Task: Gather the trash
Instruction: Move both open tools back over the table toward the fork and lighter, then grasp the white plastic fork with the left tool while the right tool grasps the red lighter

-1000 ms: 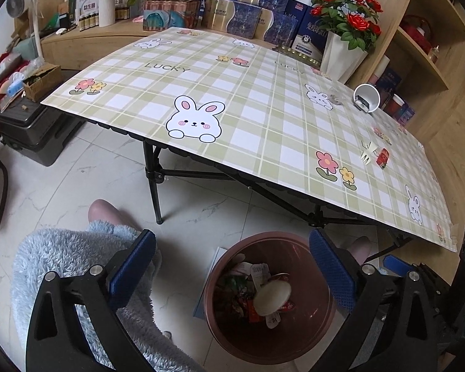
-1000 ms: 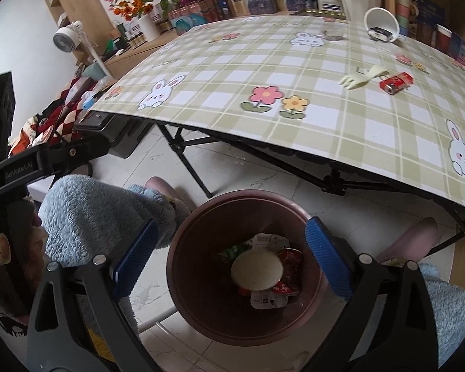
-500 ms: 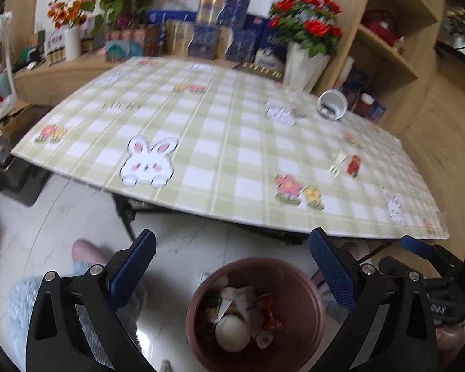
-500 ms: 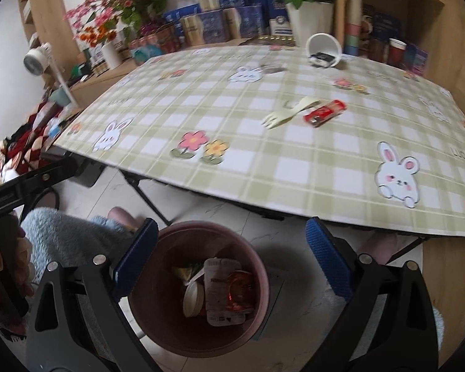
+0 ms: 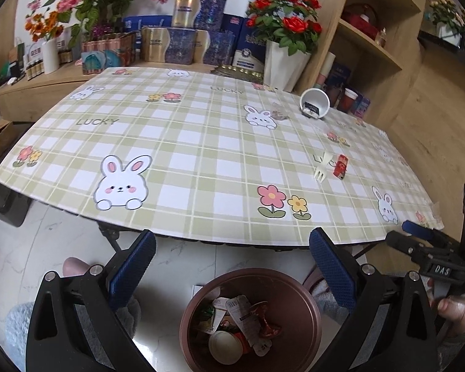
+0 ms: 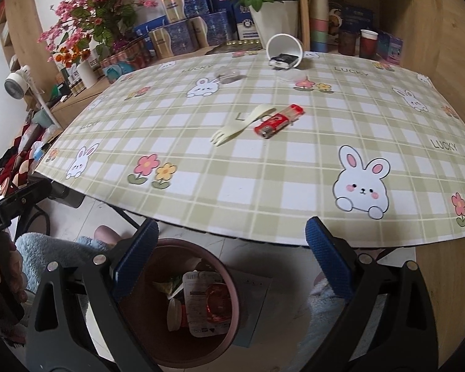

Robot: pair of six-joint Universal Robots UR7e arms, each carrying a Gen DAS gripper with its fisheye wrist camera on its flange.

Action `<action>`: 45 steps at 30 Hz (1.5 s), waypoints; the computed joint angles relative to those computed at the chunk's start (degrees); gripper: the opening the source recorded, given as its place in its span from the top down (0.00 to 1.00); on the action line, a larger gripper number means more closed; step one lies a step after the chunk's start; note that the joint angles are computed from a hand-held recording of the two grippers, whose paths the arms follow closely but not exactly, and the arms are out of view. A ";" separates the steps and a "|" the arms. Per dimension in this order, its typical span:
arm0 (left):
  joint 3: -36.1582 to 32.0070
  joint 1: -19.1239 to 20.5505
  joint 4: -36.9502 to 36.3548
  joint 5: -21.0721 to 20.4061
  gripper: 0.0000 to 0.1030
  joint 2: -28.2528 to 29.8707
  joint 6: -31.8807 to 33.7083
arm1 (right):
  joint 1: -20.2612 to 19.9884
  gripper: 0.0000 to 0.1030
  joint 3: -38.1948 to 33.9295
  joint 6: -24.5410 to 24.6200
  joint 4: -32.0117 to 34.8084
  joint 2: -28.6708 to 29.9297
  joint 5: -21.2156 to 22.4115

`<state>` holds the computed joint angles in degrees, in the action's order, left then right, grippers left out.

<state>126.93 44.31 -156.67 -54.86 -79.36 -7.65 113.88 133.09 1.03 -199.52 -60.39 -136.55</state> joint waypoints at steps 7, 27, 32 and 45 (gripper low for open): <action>-4.42 0.69 0.58 -4.32 0.06 5.02 6.13 | -2.94 0.10 -0.15 -1.75 -1.05 -2.24 0.45; -30.41 3.92 12.98 -14.68 0.55 31.04 19.47 | -12.73 0.47 -1.95 -4.98 -0.89 -8.91 5.97; -35.05 3.66 16.37 -14.58 0.59 35.53 21.75 | -14.06 0.50 -2.50 -5.21 -0.71 -8.77 7.94; -40.91 3.47 19.85 -13.59 0.78 40.93 22.91 | -15.79 0.51 -4.26 -4.88 0.07 -7.78 11.51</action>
<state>86.03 47.77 -136.82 -68.45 -38.43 15.26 98.10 128.83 -3.85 -199.45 -68.17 -125.04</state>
